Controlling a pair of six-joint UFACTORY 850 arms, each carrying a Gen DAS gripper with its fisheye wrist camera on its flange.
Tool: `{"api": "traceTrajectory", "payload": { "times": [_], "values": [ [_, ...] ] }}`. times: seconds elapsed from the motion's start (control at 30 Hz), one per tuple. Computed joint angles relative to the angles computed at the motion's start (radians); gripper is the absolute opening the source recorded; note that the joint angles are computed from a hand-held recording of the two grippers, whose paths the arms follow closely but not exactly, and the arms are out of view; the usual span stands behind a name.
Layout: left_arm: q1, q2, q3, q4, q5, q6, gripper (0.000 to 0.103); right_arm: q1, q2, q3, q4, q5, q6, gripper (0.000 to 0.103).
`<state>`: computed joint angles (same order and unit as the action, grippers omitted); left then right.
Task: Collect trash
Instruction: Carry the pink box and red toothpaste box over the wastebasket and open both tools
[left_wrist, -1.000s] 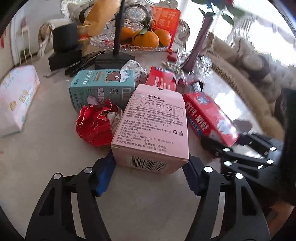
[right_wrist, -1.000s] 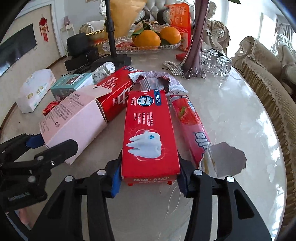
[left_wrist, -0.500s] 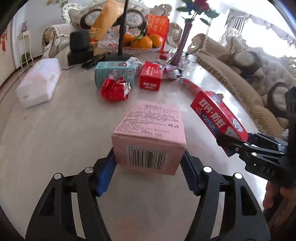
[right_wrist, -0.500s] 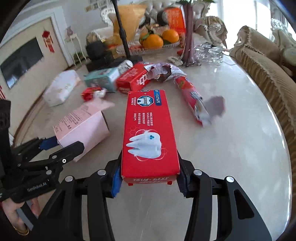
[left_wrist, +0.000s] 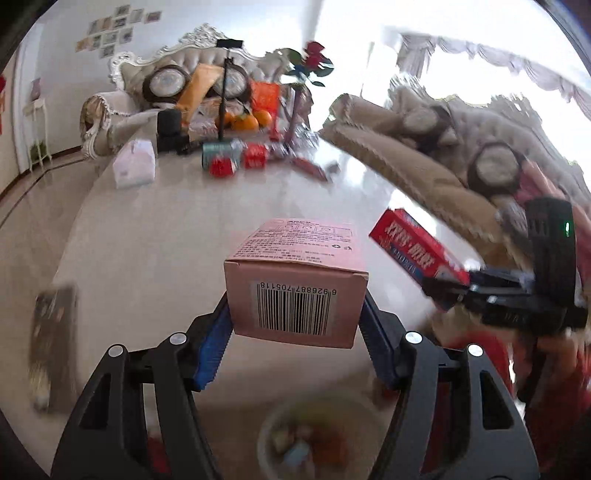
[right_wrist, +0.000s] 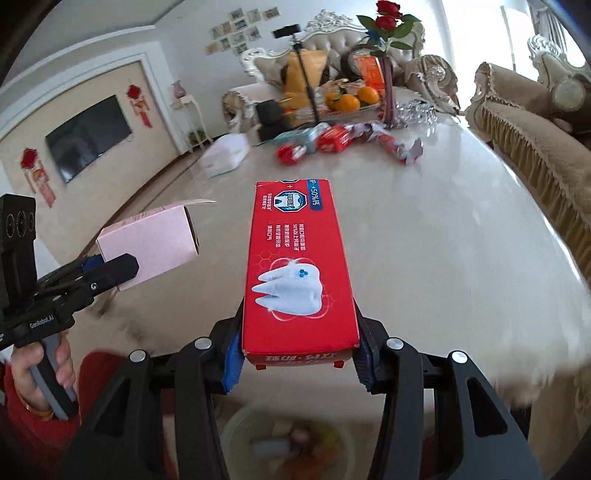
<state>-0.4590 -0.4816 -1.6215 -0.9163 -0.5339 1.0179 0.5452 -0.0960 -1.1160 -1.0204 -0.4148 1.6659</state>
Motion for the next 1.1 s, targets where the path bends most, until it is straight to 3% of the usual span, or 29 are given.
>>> {"api": "traceTrajectory", "payload": {
  "times": [0.13, 0.23, 0.33, 0.53, 0.67, 0.77, 0.8, 0.87, 0.93, 1.1],
  "values": [
    [0.017, 0.133, 0.213, 0.060, -0.075, 0.011, 0.064, 0.115, 0.062, 0.071, 0.100, -0.040, -0.030, 0.046],
    [0.005, 0.148, 0.298, 0.148, -0.133, -0.052, 0.064, 0.159, 0.061, 0.104, 0.274, -0.020, -0.107, 0.046],
    [-0.013, 0.091, 0.318, 0.230, -0.159, -0.140, 0.064, 0.159, 0.013, 0.121, 0.523, 0.034, -0.286, 0.046],
    [-0.055, -0.065, 0.242, 0.395, -0.170, -0.294, 0.064, 0.117, -0.150, 0.094, 0.893, 0.045, -0.627, 0.046],
    [-0.076, -0.110, 0.224, 0.459, -0.154, -0.353, 0.064, 0.113, -0.209, 0.077, 0.921, 0.011, -0.670, 0.046],
    [-0.081, -0.137, 0.202, 0.501, -0.169, -0.406, 0.067, 0.101, -0.229, 0.080, 0.929, 0.031, -0.679, 0.048],
    [-0.086, -0.145, 0.194, 0.538, -0.165, -0.435, 0.077, 0.094, -0.238, 0.077, 0.943, 0.036, -0.695, 0.049],
    [-0.094, -0.145, 0.196, 0.573, -0.135, -0.464, 0.090, 0.099, -0.249, 0.073, 0.909, 0.013, -0.660, 0.068],
    [-0.090, -0.137, 0.210, 0.569, -0.117, -0.464, 0.090, 0.106, -0.241, 0.081, 0.876, -0.004, -0.618, 0.073],
    [-0.065, -0.122, 0.216, 0.512, -0.105, -0.432, 0.090, 0.110, -0.230, 0.095, 0.871, -0.007, -0.588, 0.073]
  ]
}}
